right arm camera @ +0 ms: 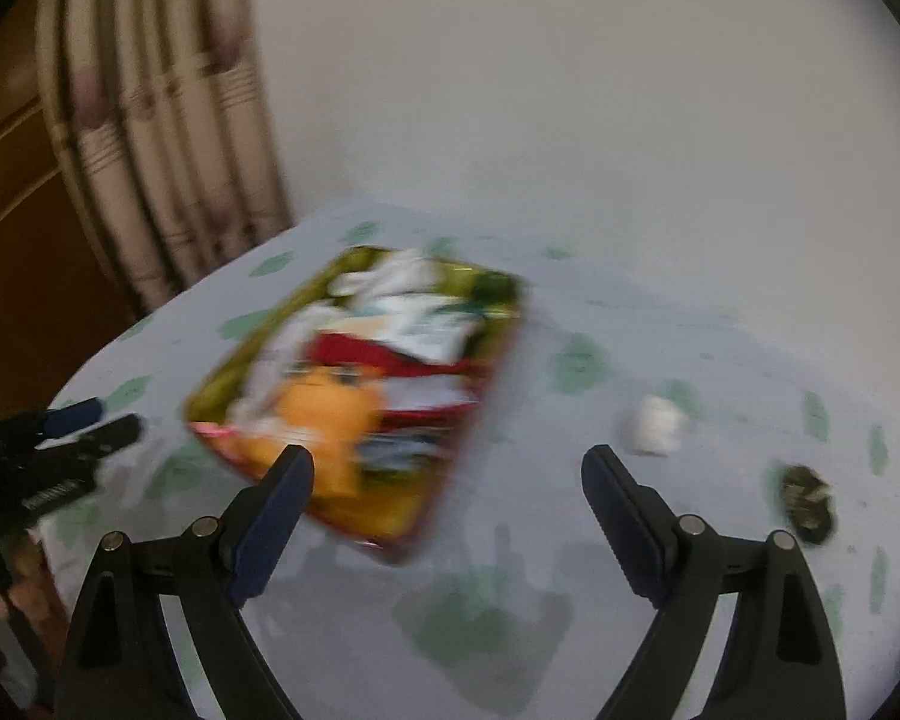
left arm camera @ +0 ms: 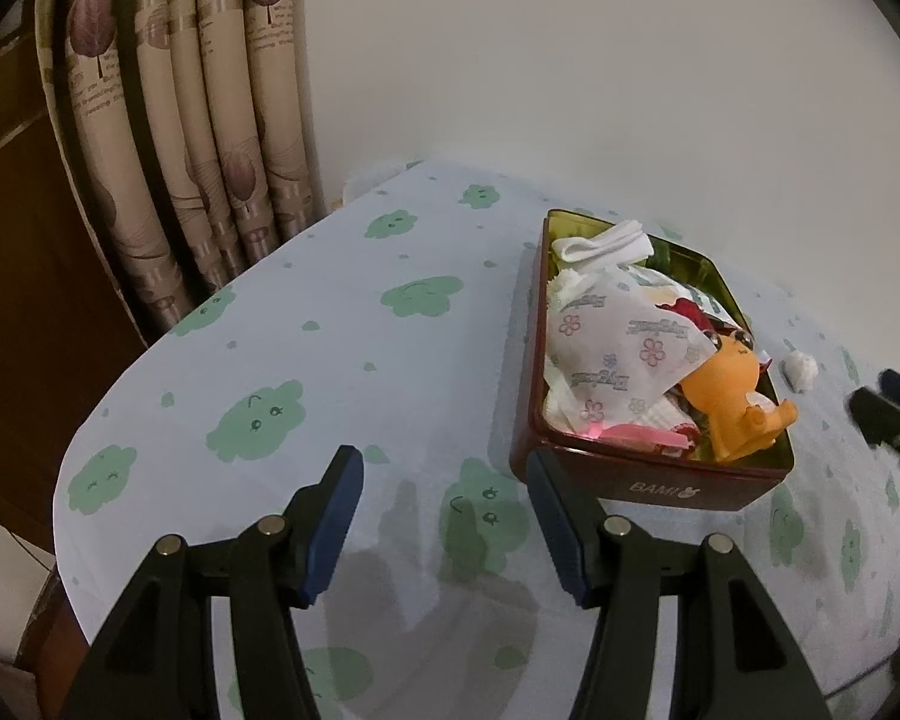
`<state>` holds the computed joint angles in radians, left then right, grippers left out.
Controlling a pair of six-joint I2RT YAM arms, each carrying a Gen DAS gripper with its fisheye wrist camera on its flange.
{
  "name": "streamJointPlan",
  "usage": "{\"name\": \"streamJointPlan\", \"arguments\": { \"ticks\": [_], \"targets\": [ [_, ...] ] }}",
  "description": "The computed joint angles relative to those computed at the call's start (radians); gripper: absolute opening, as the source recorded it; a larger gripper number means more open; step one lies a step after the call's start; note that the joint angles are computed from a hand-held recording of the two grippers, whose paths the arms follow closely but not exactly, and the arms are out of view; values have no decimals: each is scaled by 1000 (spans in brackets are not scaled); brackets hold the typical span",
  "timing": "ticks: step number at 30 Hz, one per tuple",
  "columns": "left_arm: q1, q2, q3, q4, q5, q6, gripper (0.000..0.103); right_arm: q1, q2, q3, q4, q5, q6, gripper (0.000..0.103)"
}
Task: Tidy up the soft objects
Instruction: 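Move the right tool to the black clip object and grasp it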
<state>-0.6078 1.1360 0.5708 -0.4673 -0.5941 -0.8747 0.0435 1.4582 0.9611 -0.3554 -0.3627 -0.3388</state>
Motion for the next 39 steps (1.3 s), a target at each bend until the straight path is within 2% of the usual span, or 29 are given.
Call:
{"name": "streamJointPlan", "arguments": {
  "ticks": [5,8,12,16,22,24,29,33,34,36,38,39],
  "targets": [
    [-26,37,22,-15,-25,11,58,-243,155,98,27,0,-79,89],
    [-33,31,14,16,-6,27,58,-360,284,188,37,12,-114,90],
    [-51,54,33,25,-8,25,58,-441,422,278,49,39,-141,90],
    [-88,89,82,-5,-20,17,58,-457,523,339,67,46,-152,90],
    [-167,203,238,-75,-49,43,58,-425,633,426,82,82,-138,90],
    [-182,242,292,-72,-41,73,58,-411,665,457,91,92,-129,90],
    [-206,390,474,-58,3,174,58,-405,742,565,15,75,-115,90],
    [-217,538,635,-53,21,251,58,-405,744,574,2,65,-109,89],
    [-217,586,688,-53,34,273,58,-404,743,573,2,64,-109,87],
    [-218,657,768,-63,45,299,58,-406,742,569,9,53,-111,75],
    [-218,714,835,-65,54,324,58,-407,733,555,24,46,-112,53],
    [-218,753,883,-80,55,330,58,-407,733,551,29,39,-115,48]
  ]
}}
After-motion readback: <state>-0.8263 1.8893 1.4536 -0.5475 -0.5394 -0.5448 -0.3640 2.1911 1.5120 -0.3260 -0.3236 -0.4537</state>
